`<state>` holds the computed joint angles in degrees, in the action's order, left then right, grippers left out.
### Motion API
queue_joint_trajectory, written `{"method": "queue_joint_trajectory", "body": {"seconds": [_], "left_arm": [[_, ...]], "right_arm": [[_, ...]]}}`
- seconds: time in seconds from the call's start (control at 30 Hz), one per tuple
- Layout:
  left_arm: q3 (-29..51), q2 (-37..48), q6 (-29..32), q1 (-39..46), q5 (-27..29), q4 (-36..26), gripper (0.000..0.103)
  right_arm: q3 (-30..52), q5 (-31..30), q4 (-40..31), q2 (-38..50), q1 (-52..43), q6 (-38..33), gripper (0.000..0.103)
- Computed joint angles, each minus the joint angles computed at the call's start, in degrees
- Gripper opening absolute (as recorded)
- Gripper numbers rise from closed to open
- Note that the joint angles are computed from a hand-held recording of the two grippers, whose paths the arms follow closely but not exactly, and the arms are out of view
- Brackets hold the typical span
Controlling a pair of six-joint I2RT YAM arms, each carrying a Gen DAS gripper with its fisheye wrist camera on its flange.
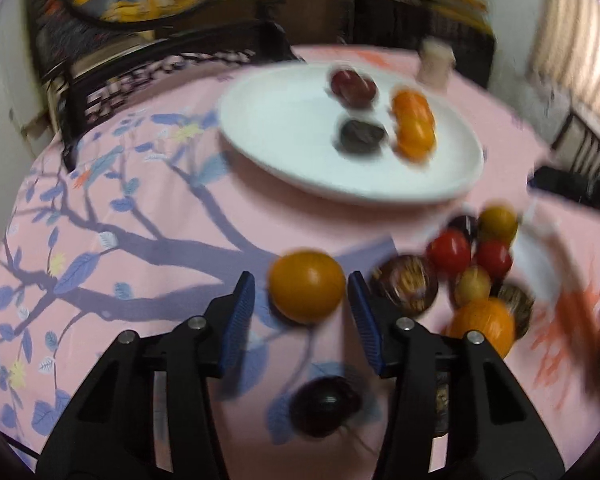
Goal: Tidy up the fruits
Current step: 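Grasp an orange cherry tomato with the left tool while the right tool grasps a yellow tomato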
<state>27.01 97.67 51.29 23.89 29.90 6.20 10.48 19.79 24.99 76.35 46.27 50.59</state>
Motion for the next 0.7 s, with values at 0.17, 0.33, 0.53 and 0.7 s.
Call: {"method": "queue_joint_trajectory", "body": {"seconds": [0.17, 0.33, 0.53, 0.7], "left_arm": [[0.1, -0.1, 0.2, 0.3, 1.0, 0.0, 0.040], [0.3, 0.1, -0.7, 0.4, 0.9, 0.6, 0.038], [-0.2, 0.0, -1.4, -0.1, 0.5, 1.5, 0.039], [-0.4, -0.1, -1.4, -0.1, 0.4, 1.8, 0.039]], "right_arm": [[1.3, -1.4, -1.3, 2.3, 0.1, 0.3, 0.080], [1.9, -5.1, 1.9, 7.0, -1.1, 0.4, 0.069], [0.5, -8.6, 7.1, 9.7, -3.0, 1.4, 0.053], [-0.8, -9.2, 8.4, 9.0, -4.3, 2.7, 0.053]]}}
